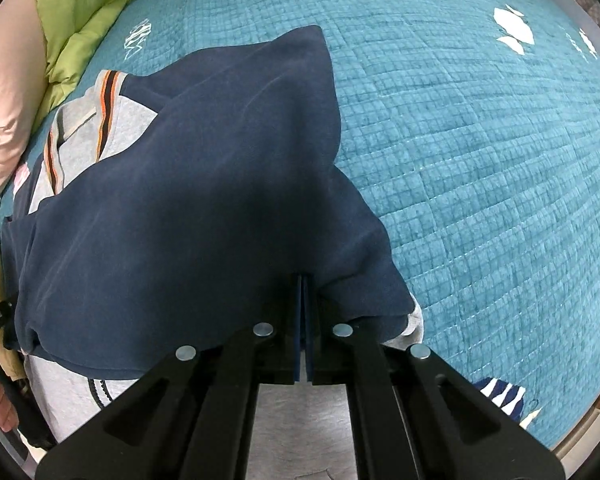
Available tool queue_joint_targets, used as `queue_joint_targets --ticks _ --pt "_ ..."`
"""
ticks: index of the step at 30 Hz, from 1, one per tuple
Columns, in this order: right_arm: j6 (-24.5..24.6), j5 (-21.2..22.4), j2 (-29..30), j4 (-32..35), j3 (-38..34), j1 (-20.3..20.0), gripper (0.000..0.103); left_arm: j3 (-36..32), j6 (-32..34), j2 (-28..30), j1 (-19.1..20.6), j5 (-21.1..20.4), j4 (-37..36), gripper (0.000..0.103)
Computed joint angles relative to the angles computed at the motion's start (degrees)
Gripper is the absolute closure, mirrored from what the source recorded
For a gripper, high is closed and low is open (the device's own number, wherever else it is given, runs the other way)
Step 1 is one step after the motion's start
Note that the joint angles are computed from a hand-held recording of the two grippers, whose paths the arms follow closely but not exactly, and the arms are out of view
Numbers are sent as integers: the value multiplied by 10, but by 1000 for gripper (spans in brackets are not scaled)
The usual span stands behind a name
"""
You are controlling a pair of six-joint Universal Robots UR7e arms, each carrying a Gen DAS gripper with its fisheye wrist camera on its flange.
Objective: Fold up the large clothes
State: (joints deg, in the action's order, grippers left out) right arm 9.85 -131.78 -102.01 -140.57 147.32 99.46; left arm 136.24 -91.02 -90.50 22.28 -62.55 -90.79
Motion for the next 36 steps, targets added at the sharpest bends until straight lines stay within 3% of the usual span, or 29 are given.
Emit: queue_joint_targets --ticks 4,7,9,10,12,13,14,17,19,20,21,22,23,30,34,36 --pt "0 8 1 -2 -2 -6 103 -56 -77 50 -25 49 137 103" --pt "2 5 -2 -3 1 -4 103 -75 -95 50 -24 66 180 103" --pt "5 -4 5 -6 0 2 103 -72 -79 27 -14 62 173 103" --pt "8 -9 9 -7 0 6 103 -65 -40 8 -1 39 134 102" --pt "9 -16 17 -15 2 11 103 -27 24 -47 11 -22 35 87" --pt "9 -18 20 -18 2 11 103 -14 32 -59 16 -40 8 54" --pt "9 -18 20 -19 2 11 103 -4 27 -64 10 -38 5 35" --pt "4 -10 13 -27 6 5 103 12 37 -49 25 -41 -9 31" --pt "2 -3 6 -28 8 1 103 25 19 -64 28 -37 -27 30" --pt "0 2 2 -28 8 -3 103 30 6 -80 22 -35 -32 39" --pt "-2 5 -3 -26 9 -6 103 28 -4 -84 16 -32 -24 52" --pt "-2 10 -4 -27 8 -9 103 17 -26 -75 13 -31 9 85" --pt "0 15 -4 -28 7 -13 103 12 -34 -73 15 -41 17 100" --pt "-13 24 -3 -47 11 -21 103 34 -53 -132 10 -34 -28 100" --pt "-13 30 -4 -47 10 -25 103 23 -38 -117 29 -54 -26 99" --pt "-17 38 -13 -44 12 -31 103 25 2 -102 55 -62 -68 69"
